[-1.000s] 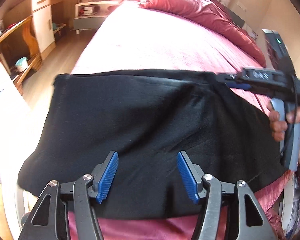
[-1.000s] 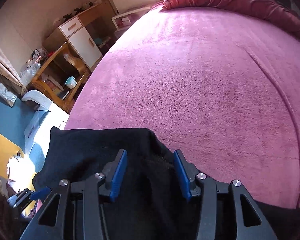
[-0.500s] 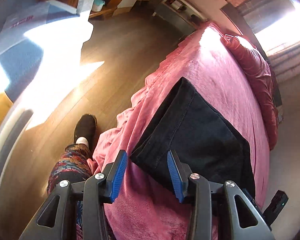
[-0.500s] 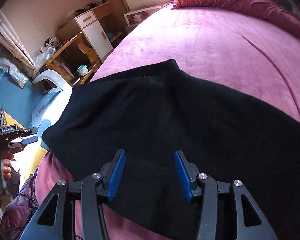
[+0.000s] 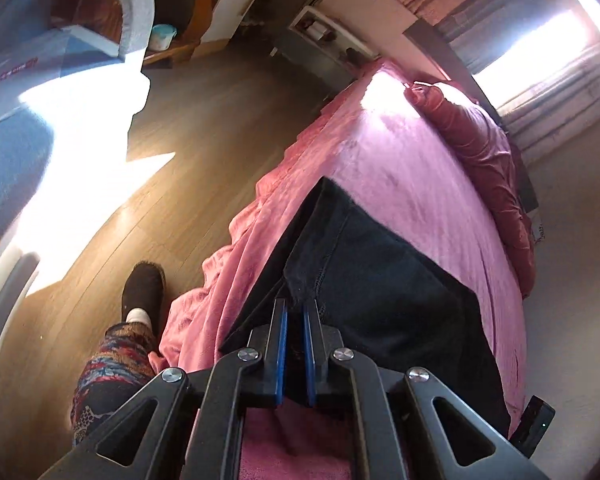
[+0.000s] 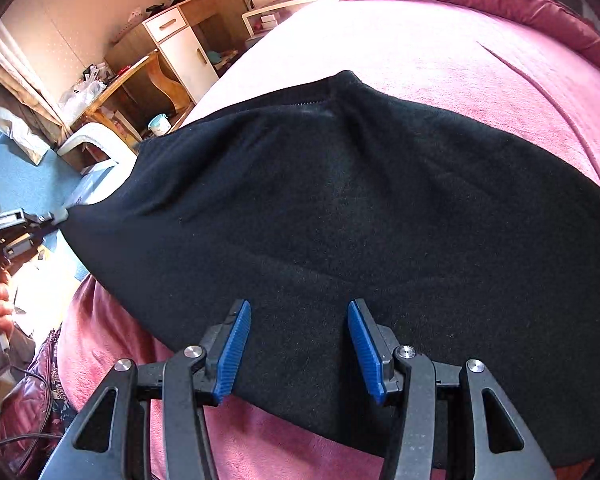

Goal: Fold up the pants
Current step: 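Release the pants and smooth the folded stack with both grippers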

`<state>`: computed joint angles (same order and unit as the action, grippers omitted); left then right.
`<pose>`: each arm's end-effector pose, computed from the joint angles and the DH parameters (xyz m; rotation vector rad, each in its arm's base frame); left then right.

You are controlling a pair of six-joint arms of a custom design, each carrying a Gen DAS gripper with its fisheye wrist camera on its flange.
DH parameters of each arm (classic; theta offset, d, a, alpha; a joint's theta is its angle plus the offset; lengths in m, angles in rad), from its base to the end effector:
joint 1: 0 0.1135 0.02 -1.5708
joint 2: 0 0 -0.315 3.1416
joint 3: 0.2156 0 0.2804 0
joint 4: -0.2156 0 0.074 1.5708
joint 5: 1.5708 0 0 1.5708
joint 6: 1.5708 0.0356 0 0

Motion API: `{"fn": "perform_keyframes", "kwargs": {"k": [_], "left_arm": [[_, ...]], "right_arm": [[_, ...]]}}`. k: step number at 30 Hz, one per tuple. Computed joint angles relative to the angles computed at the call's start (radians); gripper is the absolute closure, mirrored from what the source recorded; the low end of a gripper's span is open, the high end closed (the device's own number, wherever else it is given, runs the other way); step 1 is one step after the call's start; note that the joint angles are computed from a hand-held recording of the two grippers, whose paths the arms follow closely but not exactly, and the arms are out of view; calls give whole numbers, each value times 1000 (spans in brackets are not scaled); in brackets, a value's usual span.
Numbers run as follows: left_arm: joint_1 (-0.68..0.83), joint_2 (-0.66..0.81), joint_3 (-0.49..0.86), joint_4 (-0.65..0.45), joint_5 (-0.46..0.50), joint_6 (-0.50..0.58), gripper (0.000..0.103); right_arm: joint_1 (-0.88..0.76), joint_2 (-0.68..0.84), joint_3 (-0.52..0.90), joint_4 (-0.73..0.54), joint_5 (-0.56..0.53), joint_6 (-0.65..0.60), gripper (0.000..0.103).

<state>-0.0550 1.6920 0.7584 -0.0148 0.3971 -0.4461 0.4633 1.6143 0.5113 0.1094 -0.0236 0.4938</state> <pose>0.3303 -0.0320 0.1549 -0.3334 2.5320 -0.7000 0.2417 0.1217 0.1189 0.0307 2.6132 0.3847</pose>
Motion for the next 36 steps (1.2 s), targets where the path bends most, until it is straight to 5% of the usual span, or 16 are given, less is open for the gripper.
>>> {"fn": "perform_keyframes", "kwargs": {"k": [7, 10, 12, 14, 18, 27, 36], "left_arm": [[-27, 190, 74, -123, -117, 103, 96], [-42, 170, 83, -141, -186, 105, 90], [-70, 136, 92, -175, -317, 88, 78], [-117, 74, 71, -159, -453, 106, 77], [-222, -27, 38, -115, -530, 132, 72], [-481, -1, 72, -84, -557, 168, 72], [-575, 78, 102, -63, -534, 195, 72]], "right_arm": [[47, 45, -1, 35, 62, -13, 44], [52, 67, 3, 59, 62, -6, 41], [55, 76, 2, 76, 63, 3, 39], [64, 81, -1, 87, 75, 6, 37], [86, 90, 9, 85, 100, 17, 36], [86, -16, 8, -30, 132, 26, 37], [46, -162, -44, -123, 194, 37, 37]]}}
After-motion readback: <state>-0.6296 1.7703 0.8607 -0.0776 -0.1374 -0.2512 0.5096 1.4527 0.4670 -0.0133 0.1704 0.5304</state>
